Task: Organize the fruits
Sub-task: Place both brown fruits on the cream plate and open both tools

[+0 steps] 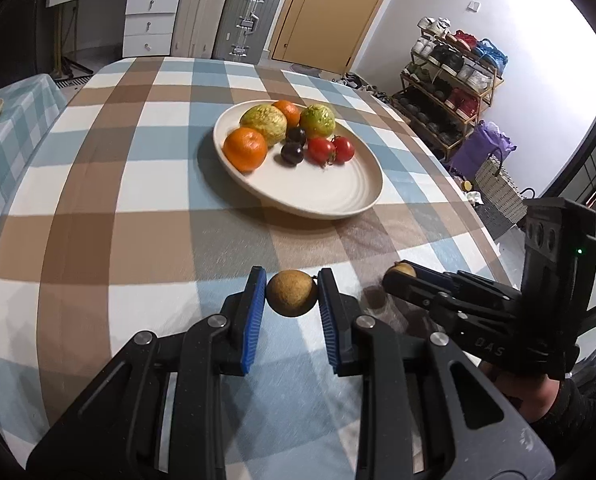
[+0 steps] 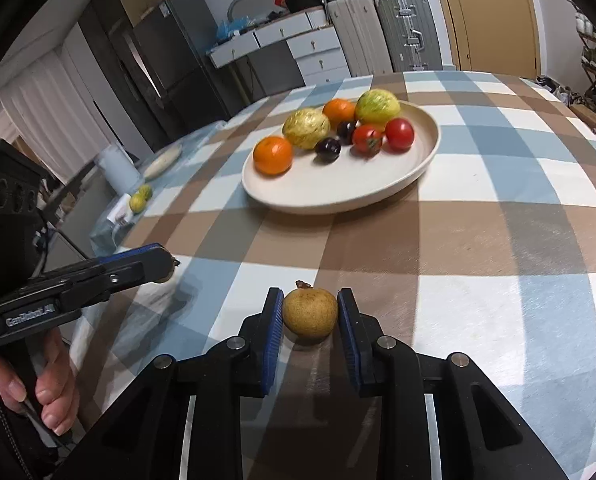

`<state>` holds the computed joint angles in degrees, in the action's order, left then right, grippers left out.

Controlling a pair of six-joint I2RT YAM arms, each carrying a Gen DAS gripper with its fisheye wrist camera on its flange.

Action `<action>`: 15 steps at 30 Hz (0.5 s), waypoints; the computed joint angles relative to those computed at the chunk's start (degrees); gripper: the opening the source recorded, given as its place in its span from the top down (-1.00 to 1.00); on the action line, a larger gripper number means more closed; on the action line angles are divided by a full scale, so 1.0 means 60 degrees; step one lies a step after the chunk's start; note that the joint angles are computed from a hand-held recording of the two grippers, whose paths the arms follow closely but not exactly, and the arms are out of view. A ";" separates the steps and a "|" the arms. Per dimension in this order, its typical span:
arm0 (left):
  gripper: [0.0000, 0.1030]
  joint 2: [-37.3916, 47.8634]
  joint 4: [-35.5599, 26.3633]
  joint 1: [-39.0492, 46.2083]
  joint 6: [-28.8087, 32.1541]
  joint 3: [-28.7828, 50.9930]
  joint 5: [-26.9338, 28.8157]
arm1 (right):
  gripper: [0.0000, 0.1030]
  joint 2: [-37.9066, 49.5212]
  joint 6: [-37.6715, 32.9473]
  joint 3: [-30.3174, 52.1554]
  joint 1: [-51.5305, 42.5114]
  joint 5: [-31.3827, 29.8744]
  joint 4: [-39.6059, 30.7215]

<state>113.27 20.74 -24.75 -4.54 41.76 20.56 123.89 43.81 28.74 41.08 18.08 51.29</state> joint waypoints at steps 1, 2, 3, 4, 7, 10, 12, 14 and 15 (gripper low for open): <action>0.54 0.0041 -0.0094 -0.0123 -0.0063 0.0167 -0.0122 | 0.46 -0.0035 -0.0042 -0.0155 -0.0096 -0.0049 0.0197; 0.54 0.0089 -0.0173 -0.0228 -0.0130 0.0325 -0.0235 | 0.46 -0.0040 -0.0119 -0.0295 -0.0215 -0.0171 0.0444; 0.54 0.0146 -0.0230 -0.0296 -0.0180 0.0454 -0.0295 | 0.46 -0.0045 -0.0252 -0.0455 -0.0358 -0.0334 0.0740; 0.54 0.0239 -0.0332 -0.0396 -0.0245 0.0673 -0.0372 | 0.46 -0.0093 -0.0393 -0.0568 -0.0485 -0.0380 0.0848; 0.54 0.0536 -0.0560 -0.0609 -0.0399 0.1281 -0.0596 | 0.46 -0.0153 -0.0693 -0.0982 -0.0990 -0.0682 0.1464; 0.54 0.0947 -0.0862 -0.0736 -0.0544 0.2024 -0.0693 | 0.46 -0.0189 -0.0903 -0.1207 -0.1622 -0.1226 0.1905; 0.54 0.1221 -0.1067 -0.0776 -0.0590 0.2502 -0.0721 | 0.46 -0.0279 -0.1150 -0.1195 -0.1999 -0.1590 0.1927; 0.54 0.1553 -0.1306 -0.0800 -0.0636 0.3062 -0.0771 | 0.46 -0.0426 -0.1507 -0.1008 -0.2315 -0.1959 0.1692; 0.54 0.1709 -0.1406 -0.0804 -0.0642 0.3317 -0.0748 | 0.46 -0.0483 -0.1688 -0.0869 -0.2447 -0.2136 0.1540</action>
<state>123.53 12.30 -29.57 -8.39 61.66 16.07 120.99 33.68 23.53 26.40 5.27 60.52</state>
